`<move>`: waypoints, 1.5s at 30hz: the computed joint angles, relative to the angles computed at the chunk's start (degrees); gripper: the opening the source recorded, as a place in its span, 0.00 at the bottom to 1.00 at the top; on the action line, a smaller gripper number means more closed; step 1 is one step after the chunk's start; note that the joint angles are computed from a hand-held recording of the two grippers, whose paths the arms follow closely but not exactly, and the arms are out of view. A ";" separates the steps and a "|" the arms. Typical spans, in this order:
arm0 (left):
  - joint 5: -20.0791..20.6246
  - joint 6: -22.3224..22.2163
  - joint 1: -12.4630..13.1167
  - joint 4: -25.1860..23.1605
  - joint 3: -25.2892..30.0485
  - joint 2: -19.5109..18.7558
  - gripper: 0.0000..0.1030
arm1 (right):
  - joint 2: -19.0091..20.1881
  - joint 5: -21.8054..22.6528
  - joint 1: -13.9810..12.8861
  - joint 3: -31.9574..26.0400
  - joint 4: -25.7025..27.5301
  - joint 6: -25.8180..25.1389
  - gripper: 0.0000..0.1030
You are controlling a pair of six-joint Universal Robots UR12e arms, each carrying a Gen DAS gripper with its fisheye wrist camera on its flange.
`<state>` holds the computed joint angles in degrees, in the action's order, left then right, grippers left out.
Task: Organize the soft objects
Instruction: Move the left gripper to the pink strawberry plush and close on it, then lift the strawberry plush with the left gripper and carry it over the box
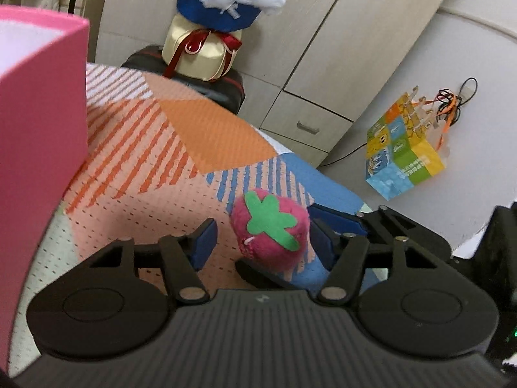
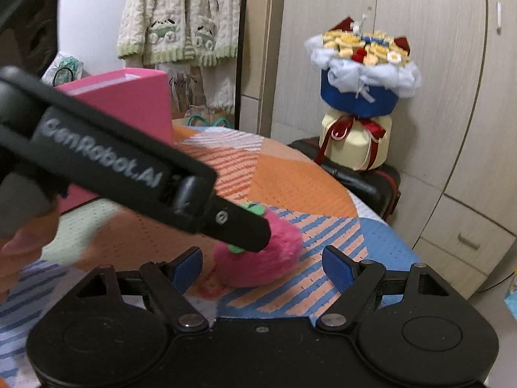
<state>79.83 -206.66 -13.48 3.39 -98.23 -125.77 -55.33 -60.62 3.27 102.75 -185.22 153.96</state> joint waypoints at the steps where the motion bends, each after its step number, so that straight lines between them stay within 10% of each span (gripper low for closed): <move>1: -0.18 -0.04 0.02 -0.32 0.12 -0.13 0.59 | 0.33 0.80 -0.14 -0.42 0.47 0.92 0.82; 12: -0.99 2.69 -0.24 0.61 -0.14 -0.72 0.40 | 0.21 3.05 -0.38 0.46 -0.02 6.50 0.49; 45: -9.90 15.23 0.75 -3.87 -15.64 13.84 0.39 | -14.46 -10.04 4.62 16.07 -1.24 15.10 0.49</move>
<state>69.93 -191.43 -12.73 -0.48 -113.87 -111.93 -69.79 -70.66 7.89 118.81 -186.45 169.06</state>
